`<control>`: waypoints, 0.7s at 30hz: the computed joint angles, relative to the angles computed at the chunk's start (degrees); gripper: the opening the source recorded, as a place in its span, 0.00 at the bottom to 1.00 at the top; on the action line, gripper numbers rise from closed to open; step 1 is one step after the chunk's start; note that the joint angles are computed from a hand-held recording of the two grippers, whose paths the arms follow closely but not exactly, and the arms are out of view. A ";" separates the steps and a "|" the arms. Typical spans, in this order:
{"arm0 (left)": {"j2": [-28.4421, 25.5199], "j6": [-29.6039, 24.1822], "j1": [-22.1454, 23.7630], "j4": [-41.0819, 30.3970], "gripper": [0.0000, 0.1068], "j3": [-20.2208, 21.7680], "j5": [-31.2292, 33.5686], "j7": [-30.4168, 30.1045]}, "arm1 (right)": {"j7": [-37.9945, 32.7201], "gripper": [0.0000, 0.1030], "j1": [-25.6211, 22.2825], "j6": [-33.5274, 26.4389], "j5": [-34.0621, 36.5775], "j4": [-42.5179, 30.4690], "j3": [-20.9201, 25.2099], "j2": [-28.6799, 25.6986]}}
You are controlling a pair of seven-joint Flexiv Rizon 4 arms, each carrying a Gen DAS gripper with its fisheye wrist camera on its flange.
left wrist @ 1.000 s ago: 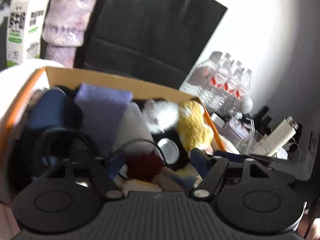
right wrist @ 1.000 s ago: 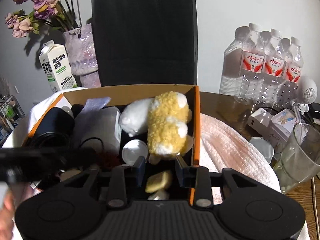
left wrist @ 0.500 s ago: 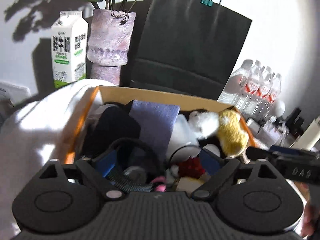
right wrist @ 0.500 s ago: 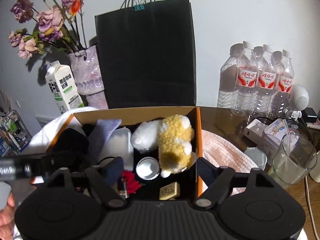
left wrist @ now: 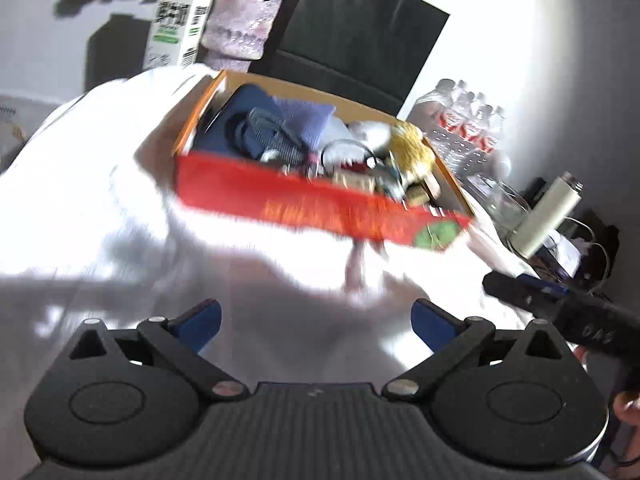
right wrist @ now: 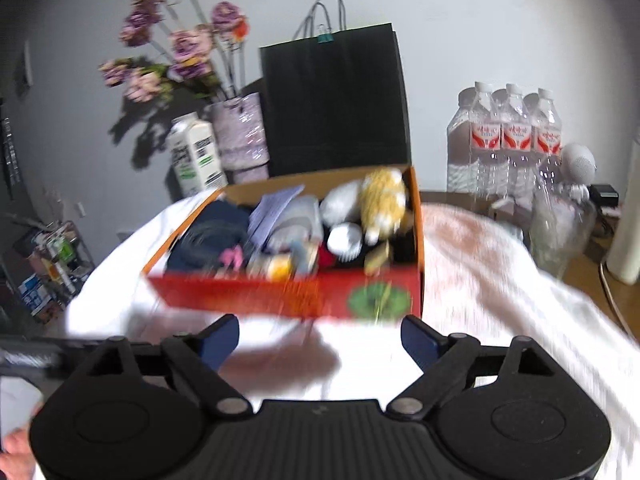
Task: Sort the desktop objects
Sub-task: 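Withdraw both open tools from the box back over the towel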
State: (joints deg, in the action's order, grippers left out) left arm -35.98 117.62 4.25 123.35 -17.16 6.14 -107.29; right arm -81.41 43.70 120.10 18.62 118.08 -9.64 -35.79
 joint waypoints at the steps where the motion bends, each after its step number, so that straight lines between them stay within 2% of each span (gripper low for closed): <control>1: 0.49 2.57 -1.51 2.33 0.96 1.47 -0.23 -0.32 | -0.13 0.85 1.50 1.98 1.90 2.14 -0.04 0.16; 4: 0.70 9.47 -7.06 7.67 0.96 6.34 -1.15 0.42 | 0.42 0.86 2.46 8.54 6.03 6.68 3.37 -0.10; 7: 0.07 15.80 -16.98 11.83 0.96 12.77 -9.28 3.05 | -0.28 0.86 4.33 14.80 11.96 9.32 5.55 -1.38; 10: -1.18 21.30 -21.92 14.43 0.96 14.43 -13.98 5.47 | -0.17 0.86 4.83 18.91 16.29 11.07 8.58 -2.42; 14: -2.04 24.62 -25.66 15.12 0.96 15.01 -19.44 9.77 | -5.19 0.86 7.79 21.23 21.03 11.67 8.39 -3.00; 16: -2.38 24.83 -25.46 14.55 0.96 14.30 -20.50 10.55 | -7.88 0.86 8.58 21.40 22.82 11.10 8.35 -2.77; 21: -3.29 24.86 -24.41 13.67 0.96 13.39 -20.78 11.55 | -7.96 0.86 5.20 21.66 20.25 10.27 11.47 -2.90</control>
State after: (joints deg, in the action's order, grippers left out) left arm -39.27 142.48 -20.16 137.02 -3.76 -14.65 -95.74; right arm -89.37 48.90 141.76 38.86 128.35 1.83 -38.69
